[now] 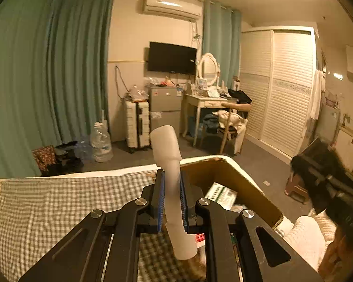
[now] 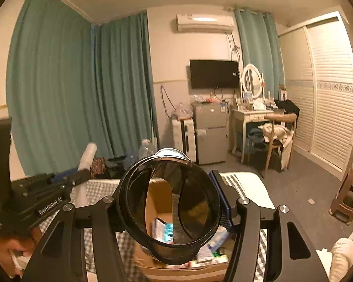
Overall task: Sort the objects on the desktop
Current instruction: 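Carry the white cylinder and black mirror up over the cardboard box, then open left tool to drop the cylinder while right tool drops the mirror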
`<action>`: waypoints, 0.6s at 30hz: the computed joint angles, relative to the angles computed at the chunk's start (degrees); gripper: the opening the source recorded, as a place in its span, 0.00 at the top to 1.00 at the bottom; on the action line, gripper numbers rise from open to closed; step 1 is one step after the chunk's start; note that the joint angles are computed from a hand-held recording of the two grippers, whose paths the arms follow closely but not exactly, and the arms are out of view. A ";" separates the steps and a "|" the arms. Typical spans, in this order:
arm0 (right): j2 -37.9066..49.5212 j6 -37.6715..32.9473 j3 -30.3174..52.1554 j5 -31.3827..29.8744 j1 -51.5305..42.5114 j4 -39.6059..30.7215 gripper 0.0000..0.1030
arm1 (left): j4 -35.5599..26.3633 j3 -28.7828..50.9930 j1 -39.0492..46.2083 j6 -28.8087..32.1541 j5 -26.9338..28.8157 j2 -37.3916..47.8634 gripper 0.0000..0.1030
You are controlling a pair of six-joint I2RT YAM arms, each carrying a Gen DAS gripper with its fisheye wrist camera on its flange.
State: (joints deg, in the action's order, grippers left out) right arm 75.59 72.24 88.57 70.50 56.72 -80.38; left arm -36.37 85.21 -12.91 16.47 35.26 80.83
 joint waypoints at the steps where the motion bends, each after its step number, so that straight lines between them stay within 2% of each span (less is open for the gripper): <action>1: -2.34 -3.23 -3.13 -1.31 -1.52 4.13 0.45 | 0.13 0.26 -1.78 -0.61 -1.20 0.69 0.89; 3: -7.22 -10.03 -9.94 -5.80 -6.52 12.45 0.45 | 0.92 0.28 -6.08 -1.69 -4.20 2.45 0.89; 7: -13.46 -20.30 -19.18 -13.18 -15.42 23.83 0.45 | 4.25 -1.67 -13.58 -1.91 -9.62 4.97 0.89; 10: -15.16 -24.58 -22.77 -16.91 -20.14 28.45 0.45 | 4.26 -1.22 -17.28 -1.13 -12.60 7.49 0.83; 13: -15.65 -24.50 -24.56 -18.06 -22.53 28.93 0.39 | 4.44 -0.87 -19.17 -2.29 -16.91 8.81 0.69; 15: -18.39 -24.68 -26.91 -20.58 -25.06 31.01 0.23 | 5.66 -1.55 -18.81 -3.16 -17.84 8.37 0.48; 16: -21.49 -25.99 -29.30 -22.60 -26.12 34.14 0.22 | 6.18 -1.87 -18.66 -3.88 -17.12 8.05 0.45; 18: -22.11 -24.62 -29.06 -21.88 -25.32 32.95 0.22 | 5.67 -1.68 -17.47 -4.01 -14.65 7.32 0.39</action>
